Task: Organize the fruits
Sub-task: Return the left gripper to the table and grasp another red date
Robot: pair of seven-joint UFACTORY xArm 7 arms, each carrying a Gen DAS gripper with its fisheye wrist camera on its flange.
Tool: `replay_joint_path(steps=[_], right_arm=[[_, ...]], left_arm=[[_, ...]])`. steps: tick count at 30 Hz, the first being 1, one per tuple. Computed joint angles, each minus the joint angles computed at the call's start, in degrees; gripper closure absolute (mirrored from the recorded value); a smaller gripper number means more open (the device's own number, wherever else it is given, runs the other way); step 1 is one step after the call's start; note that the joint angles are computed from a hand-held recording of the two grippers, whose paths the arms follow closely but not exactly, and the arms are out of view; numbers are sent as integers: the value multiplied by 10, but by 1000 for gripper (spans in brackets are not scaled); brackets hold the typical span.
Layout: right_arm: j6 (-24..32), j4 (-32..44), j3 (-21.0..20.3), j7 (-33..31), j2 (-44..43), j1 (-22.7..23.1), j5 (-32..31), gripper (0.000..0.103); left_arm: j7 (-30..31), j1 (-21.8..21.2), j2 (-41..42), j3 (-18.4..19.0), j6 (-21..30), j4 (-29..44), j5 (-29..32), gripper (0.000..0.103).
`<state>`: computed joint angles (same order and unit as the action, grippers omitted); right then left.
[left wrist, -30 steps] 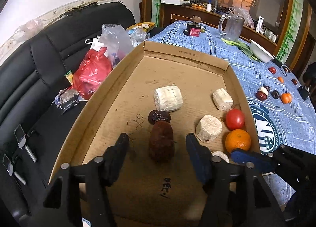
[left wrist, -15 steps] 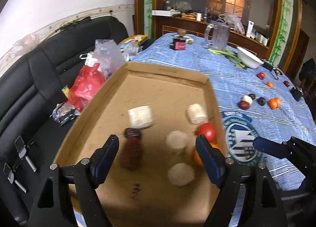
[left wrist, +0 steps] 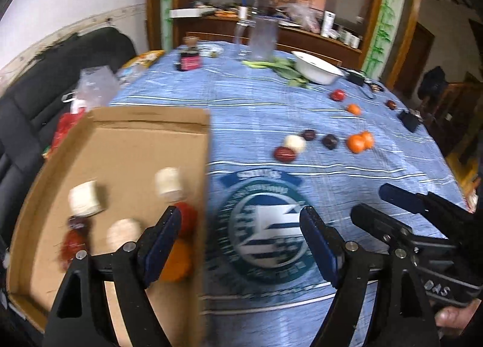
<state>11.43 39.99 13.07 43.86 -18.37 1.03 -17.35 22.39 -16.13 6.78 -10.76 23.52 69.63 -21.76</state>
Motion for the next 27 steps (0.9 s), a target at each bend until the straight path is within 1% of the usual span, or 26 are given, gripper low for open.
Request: replay_joint_path(steps=[3,5,7,10,12,14,16,18,20,22,23,24,25,26,27], right_arm=[[1,-22,-23,-17,-19,-1,12,33],[6,-25,-27,-26,-23,-9,13,33],[8,-30,-42,-48,-26,-5,26,33],[4,-34,-60,-78,-25,-1,47,33],[-7,-38,-77,-105,-25,10,70,33],[-17,-38,-95,-134,-19,23,98,33],[-22,-36,-101,-156,-12,25,114,33],[-26,-32,-105,-174,-2,26,129,33],[-30,-28,-115,-197,6,34,149,33],[-33,-24,-121,-216,14,38,166,33],[-34,-22,-125,-226,17,42,175,33],[-34,-20,-127,-235,20,44,182,33],[-35,-19,-126,-241,23,43,187,33],[-35,-17,-123,-245,26,41,189,33],[-33,-14,-121,-248,29,39,190,33]], left_arm=[[-13,-11,31,-5,22,37,16,23],[-23,-15,49,-8,37,61,26,23],[-35,-22,75,-11,52,93,37,23],[-67,-39,115,-6,69,143,79,23],[-76,-46,143,-7,78,177,98,23],[-94,-57,176,0,92,218,124,23],[-102,-63,201,1,107,250,140,23],[-121,-79,225,15,122,279,173,23],[-135,-89,242,23,127,298,196,23],[-143,-89,254,23,132,312,204,24],[-144,-88,260,22,133,318,204,26],[-147,-88,264,22,133,322,206,34],[-152,-91,269,25,133,327,212,40],[-157,-95,267,29,118,321,221,44],[-158,-97,266,31,109,316,228,53]])
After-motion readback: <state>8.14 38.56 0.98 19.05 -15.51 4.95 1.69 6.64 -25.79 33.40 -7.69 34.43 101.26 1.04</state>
